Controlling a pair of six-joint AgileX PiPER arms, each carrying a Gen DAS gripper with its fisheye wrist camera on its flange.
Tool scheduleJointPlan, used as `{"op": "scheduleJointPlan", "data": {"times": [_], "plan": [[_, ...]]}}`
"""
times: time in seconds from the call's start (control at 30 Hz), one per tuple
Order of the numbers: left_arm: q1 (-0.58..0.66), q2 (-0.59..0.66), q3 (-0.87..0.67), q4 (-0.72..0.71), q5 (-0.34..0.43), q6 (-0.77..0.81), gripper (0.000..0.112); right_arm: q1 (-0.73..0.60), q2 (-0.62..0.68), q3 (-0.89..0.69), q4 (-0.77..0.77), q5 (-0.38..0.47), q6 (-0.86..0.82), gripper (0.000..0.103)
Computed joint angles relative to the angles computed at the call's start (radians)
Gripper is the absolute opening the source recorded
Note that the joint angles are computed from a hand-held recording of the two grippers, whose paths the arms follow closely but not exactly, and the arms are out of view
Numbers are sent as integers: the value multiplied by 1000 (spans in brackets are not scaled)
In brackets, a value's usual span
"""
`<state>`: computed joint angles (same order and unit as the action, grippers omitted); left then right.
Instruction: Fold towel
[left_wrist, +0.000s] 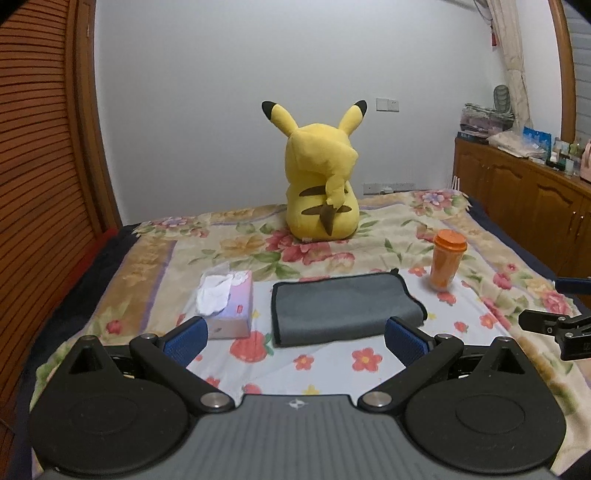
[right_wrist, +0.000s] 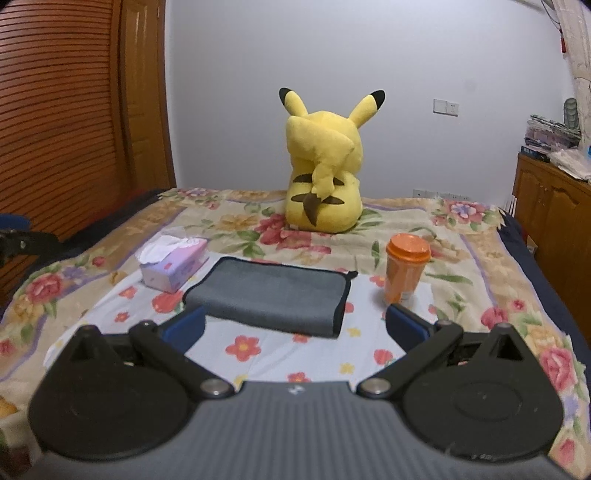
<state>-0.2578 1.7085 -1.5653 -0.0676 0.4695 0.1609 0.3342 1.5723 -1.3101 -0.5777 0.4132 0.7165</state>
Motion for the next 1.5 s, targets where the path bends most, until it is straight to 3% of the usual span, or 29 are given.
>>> {"op": "scheduleJointPlan", "data": {"times": [0.43, 0.6, 0.9, 1.13, 1.3, 1.37, 1.5], "plan": [[-29, -124, 343, 156, -145, -151, 103, 103, -85, 187, -244, -9, 322, 103], [-27, -133, 428, 99, -205, -105, 103, 135, -101, 256, -375, -17, 486, 103], [-34, -116, 520, 222, -277, -256, 103, 168, -101, 326, -498, -20, 639, 103], [-35, -93, 541, 216, -306, -293, 103, 166, -92, 352, -576, -22, 744, 103], [-44, -80, 549, 325, -333, -410, 103, 167, -88, 357, -599, -17, 767, 103], [-50, -78, 555, 429, -343, -502, 103, 164, -82, 358, -601, -15, 774, 103], [-48, -76, 558, 363, -354, -429, 103, 153, -74, 357, -588, -14, 788, 103]]}}
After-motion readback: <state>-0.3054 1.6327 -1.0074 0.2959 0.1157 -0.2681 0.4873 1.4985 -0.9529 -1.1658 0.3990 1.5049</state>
